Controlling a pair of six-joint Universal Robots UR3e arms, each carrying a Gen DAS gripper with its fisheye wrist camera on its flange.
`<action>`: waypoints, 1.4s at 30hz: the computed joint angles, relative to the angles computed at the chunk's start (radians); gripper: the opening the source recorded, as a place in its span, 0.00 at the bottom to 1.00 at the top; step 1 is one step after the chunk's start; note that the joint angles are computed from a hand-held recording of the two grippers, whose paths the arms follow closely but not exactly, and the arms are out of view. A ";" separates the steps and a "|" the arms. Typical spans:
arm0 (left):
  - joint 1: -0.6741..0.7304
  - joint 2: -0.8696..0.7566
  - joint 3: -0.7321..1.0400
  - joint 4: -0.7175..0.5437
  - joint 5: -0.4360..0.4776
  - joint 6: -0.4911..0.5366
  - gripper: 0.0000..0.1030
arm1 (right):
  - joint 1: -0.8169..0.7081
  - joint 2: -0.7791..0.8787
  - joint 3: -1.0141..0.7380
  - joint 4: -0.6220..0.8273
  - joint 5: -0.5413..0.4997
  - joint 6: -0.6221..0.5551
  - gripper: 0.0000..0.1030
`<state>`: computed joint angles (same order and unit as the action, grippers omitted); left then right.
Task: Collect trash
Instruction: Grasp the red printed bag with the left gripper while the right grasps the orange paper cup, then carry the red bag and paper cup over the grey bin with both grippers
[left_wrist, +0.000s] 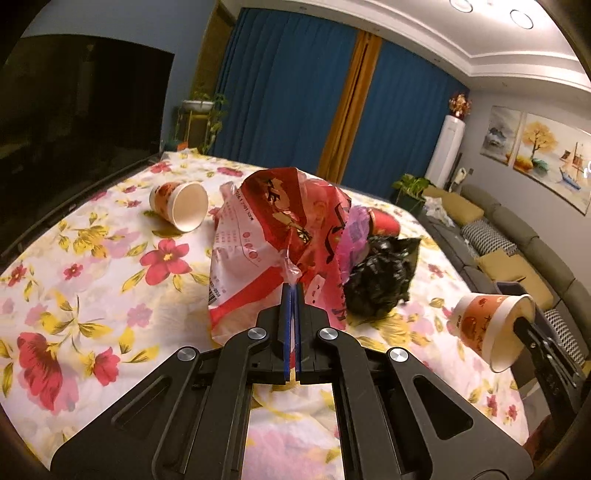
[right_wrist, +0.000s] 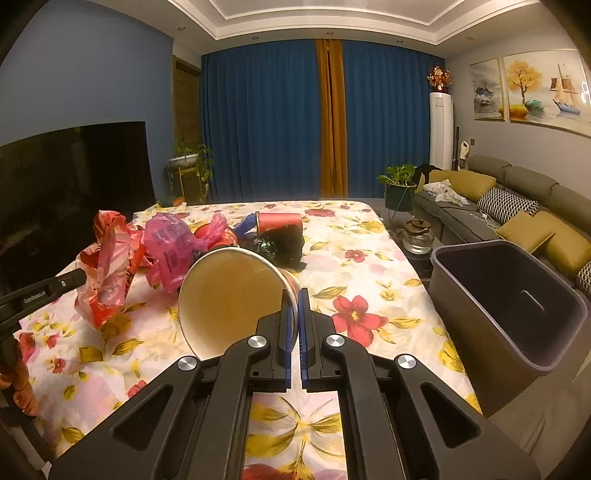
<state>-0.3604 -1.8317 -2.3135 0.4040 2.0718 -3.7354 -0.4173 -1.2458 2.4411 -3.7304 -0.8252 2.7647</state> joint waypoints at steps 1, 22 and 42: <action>-0.014 0.009 -0.006 0.007 0.014 -0.001 0.00 | -0.003 0.000 -0.001 -0.002 0.003 0.001 0.04; -0.258 -0.084 0.253 -0.083 0.210 0.053 0.00 | -0.221 -0.143 0.121 0.049 0.192 -0.073 0.04; -0.379 -0.516 1.008 -0.306 0.103 0.226 0.00 | -0.498 -0.120 0.023 0.119 0.296 -0.103 0.04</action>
<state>-0.7390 -2.3480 -1.3059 0.0981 2.1747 -3.5093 -0.9151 -1.3661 2.4645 -3.6118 -0.5295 2.6612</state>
